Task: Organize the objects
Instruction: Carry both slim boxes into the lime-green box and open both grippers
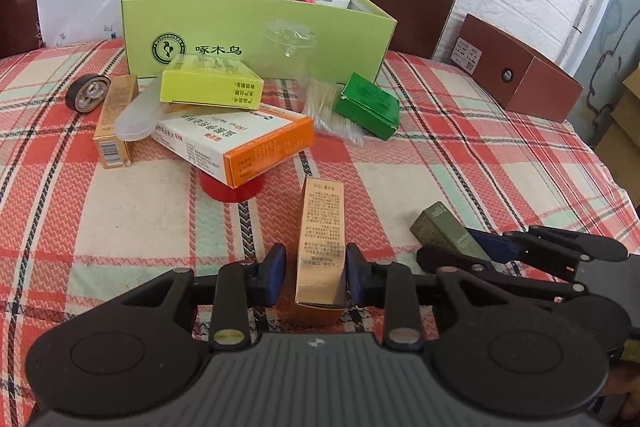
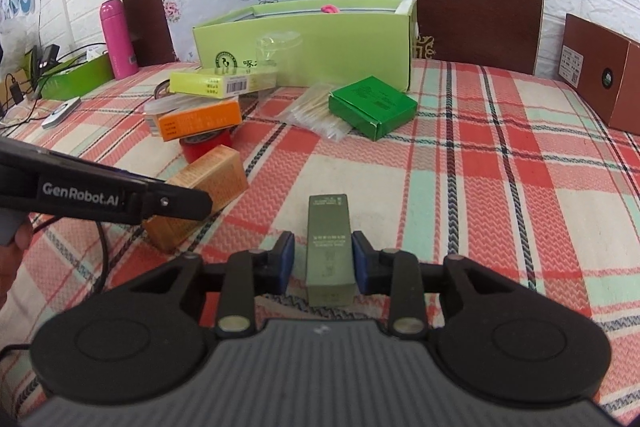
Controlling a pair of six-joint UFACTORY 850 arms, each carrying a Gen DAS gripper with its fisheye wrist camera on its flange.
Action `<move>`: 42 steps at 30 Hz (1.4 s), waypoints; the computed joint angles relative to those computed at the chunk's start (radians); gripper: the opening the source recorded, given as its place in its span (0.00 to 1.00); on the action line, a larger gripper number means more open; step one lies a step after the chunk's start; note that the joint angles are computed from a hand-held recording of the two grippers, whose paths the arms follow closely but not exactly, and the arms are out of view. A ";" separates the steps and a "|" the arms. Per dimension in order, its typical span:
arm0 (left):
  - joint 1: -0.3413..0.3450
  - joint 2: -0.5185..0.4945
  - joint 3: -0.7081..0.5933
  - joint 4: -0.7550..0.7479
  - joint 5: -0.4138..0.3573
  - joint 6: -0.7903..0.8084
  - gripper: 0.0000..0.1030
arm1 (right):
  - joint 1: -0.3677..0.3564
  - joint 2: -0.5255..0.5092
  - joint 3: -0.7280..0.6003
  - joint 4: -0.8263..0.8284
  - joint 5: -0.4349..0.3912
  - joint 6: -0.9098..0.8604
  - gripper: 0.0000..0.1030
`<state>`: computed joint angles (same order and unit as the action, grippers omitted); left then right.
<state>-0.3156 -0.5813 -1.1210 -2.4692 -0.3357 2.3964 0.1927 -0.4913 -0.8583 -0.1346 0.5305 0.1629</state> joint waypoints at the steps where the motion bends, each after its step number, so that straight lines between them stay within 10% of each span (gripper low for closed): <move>1: 0.000 0.000 0.000 0.010 -0.001 0.000 0.32 | -0.001 0.000 0.001 -0.001 0.001 0.008 0.29; 26: 0.033 0.114 0.083 0.040 -0.131 0.024 0.24 | -0.017 0.076 0.028 -0.114 0.095 0.128 0.22; 42: 0.069 0.092 -0.063 -0.077 -0.168 0.112 0.24 | -0.030 -0.020 -0.209 -0.103 0.159 0.073 0.22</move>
<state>-0.2463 -0.4893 -1.1842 -2.5460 -0.5042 2.5079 0.1626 -0.5116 -1.0673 -0.2377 0.6896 0.2358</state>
